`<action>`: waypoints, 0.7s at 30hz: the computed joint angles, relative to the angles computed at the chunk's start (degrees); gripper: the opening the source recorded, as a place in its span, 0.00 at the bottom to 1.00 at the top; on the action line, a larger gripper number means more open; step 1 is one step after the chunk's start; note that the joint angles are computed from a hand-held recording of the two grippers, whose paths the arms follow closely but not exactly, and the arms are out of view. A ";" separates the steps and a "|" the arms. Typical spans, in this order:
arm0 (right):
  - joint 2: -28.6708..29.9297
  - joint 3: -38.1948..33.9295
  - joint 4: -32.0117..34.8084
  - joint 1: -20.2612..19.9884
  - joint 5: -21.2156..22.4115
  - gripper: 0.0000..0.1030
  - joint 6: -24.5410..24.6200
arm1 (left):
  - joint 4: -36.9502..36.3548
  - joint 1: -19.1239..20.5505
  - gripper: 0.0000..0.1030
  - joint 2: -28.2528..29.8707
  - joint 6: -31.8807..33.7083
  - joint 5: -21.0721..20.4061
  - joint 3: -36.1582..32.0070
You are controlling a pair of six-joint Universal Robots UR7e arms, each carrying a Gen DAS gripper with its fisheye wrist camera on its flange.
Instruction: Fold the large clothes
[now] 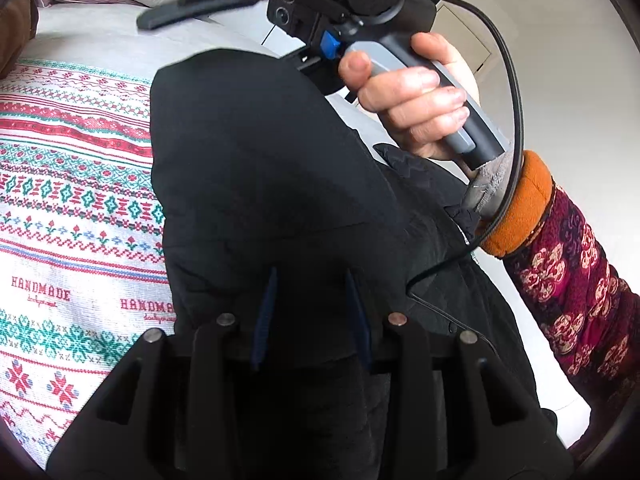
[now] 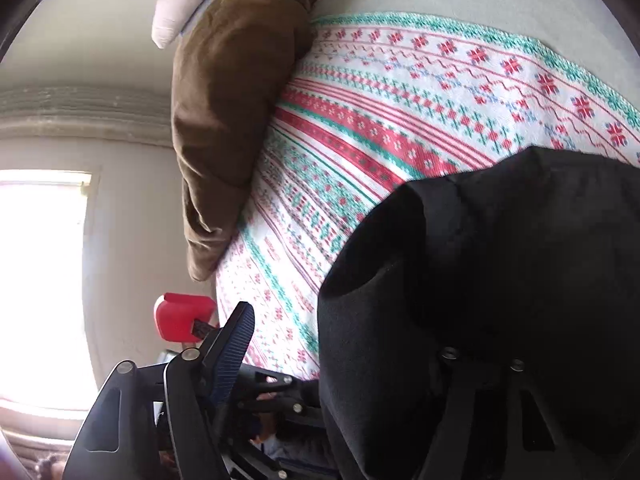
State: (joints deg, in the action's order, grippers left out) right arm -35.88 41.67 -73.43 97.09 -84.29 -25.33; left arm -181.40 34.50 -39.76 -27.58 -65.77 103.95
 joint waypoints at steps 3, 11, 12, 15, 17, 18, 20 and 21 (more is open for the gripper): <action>-0.52 1.12 -5.01 -0.48 6.64 0.56 -0.51 | -0.99 0.26 0.36 -0.43 -0.54 0.15 0.75; -10.08 14.51 -32.13 -4.87 18.63 0.57 6.35 | -0.65 -0.13 0.39 -0.66 -1.17 0.20 0.78; -11.14 14.27 -32.13 -5.06 16.66 0.58 6.93 | -1.08 -0.20 0.39 -0.74 -1.41 0.64 0.97; -16.41 16.78 -33.63 -5.40 7.11 0.62 4.53 | -0.86 -1.29 0.39 -1.24 -1.05 4.79 1.10; -21.20 20.69 -37.23 -6.15 0.00 0.64 1.96 | -1.41 -2.36 0.39 -1.64 -0.14 8.57 1.42; -23.37 22.58 -39.00 -6.79 -3.22 0.66 0.52 | -1.67 -2.65 0.39 -1.85 -0.05 9.79 1.57; -27.15 26.75 -43.40 -8.50 -9.19 0.68 -1.02 | -2.43 -2.68 0.39 -2.20 -0.71 11.38 1.88; -28.41 27.99 -45.04 -9.52 -11.90 0.68 -1.32 | -2.09 -2.57 0.39 -2.31 -1.64 12.37 1.80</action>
State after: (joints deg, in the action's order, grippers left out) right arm -64.28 69.66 -118.47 87.56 -96.20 -26.65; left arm -183.50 31.93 -42.07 -29.22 -53.39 105.75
